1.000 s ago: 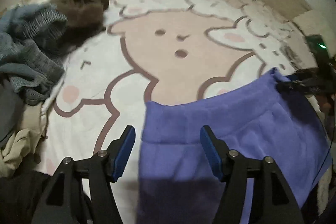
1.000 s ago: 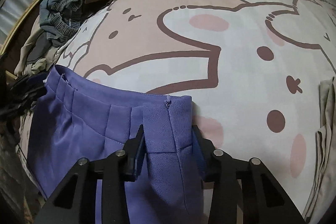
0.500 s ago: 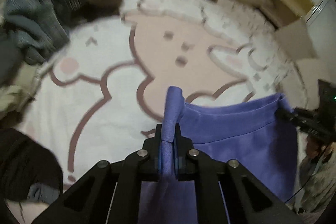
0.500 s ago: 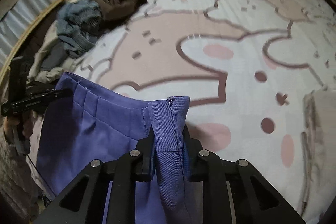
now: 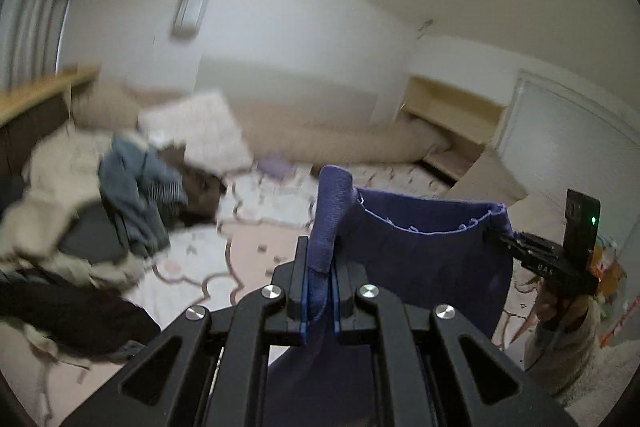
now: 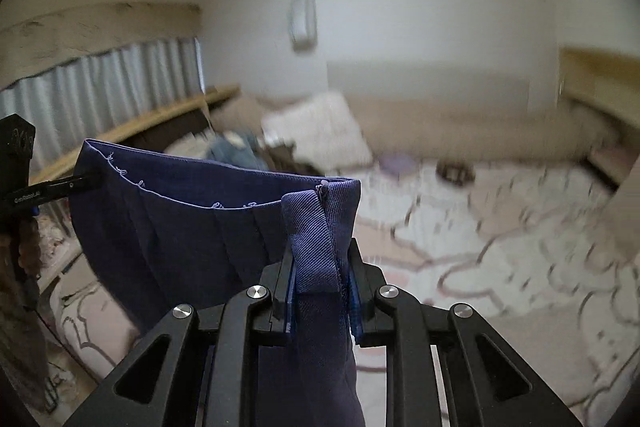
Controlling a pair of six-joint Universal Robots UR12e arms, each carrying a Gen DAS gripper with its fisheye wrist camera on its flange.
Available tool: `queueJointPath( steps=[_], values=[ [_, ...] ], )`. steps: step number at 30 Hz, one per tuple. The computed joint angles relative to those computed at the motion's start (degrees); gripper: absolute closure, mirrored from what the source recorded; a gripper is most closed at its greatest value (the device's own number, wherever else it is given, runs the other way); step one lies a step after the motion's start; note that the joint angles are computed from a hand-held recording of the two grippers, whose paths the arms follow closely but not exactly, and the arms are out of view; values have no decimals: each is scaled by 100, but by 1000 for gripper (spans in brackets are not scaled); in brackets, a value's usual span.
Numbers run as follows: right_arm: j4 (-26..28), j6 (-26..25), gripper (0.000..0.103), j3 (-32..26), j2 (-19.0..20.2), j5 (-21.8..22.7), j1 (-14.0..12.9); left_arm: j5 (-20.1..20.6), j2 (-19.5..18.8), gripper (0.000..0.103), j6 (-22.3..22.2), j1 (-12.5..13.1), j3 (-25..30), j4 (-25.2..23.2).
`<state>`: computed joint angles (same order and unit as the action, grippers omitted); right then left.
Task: Fold clothes
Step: 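Hold the skirt up with both tools and lower it onto the bed, then open both tools and release the skirt flat on the bed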
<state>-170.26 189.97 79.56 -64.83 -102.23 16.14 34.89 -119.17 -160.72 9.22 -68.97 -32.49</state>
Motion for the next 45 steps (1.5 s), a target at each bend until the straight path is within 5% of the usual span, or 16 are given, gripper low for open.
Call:
queueJointPath(
  steps=[7,13,19,26,29,33,37,39,40,41,42,43,45],
  values=[
    [-731,-758,82,530,-646,-310,278,-344,871,94,37,292,-904,1108],
    [-306,-1220,82,219,-585,-685,343,360,918,93,568,127,-753,431],
    [1098,-788,82,-440,132,-471,20,1865,-138,93,709,-473,178,-805],
    [3040,18,82,-2172,1873,-69,-363,3670,-2104,93,233,-1088,1998,-1478],
    [3795,194,82,-3087,2522,-170,-393,3960,-2591,93,269,-1225,2644,-1809],
    [4061,235,83,-3442,2807,-91,-518,4093,-3103,93,472,-1291,3492,-2239],
    [4132,578,82,-3059,2611,285,-644,4063,-3287,86,561,-1247,3791,-2734],
    [4007,793,82,-2744,2442,416,-696,3884,-3160,71,407,-1161,3582,-2694],
    [3841,909,80,-2499,2295,451,-720,3765,-3068,63,325,-1105,3455,-2713],
    [3624,1028,68,-2185,2102,463,-742,3633,-2942,59,260,-1039,3275,-2710],
    [3400,1150,43,-1863,1898,468,-762,3514,-2780,56,223,-965,3027,-2668],
    [3165,1240,31,-1544,1692,471,-773,3441,-2610,53,218,-892,2757,-2600],
    [2785,1377,22,-933,1285,481,-785,3338,-2245,53,252,-734,2160,-2472]
  ],
)
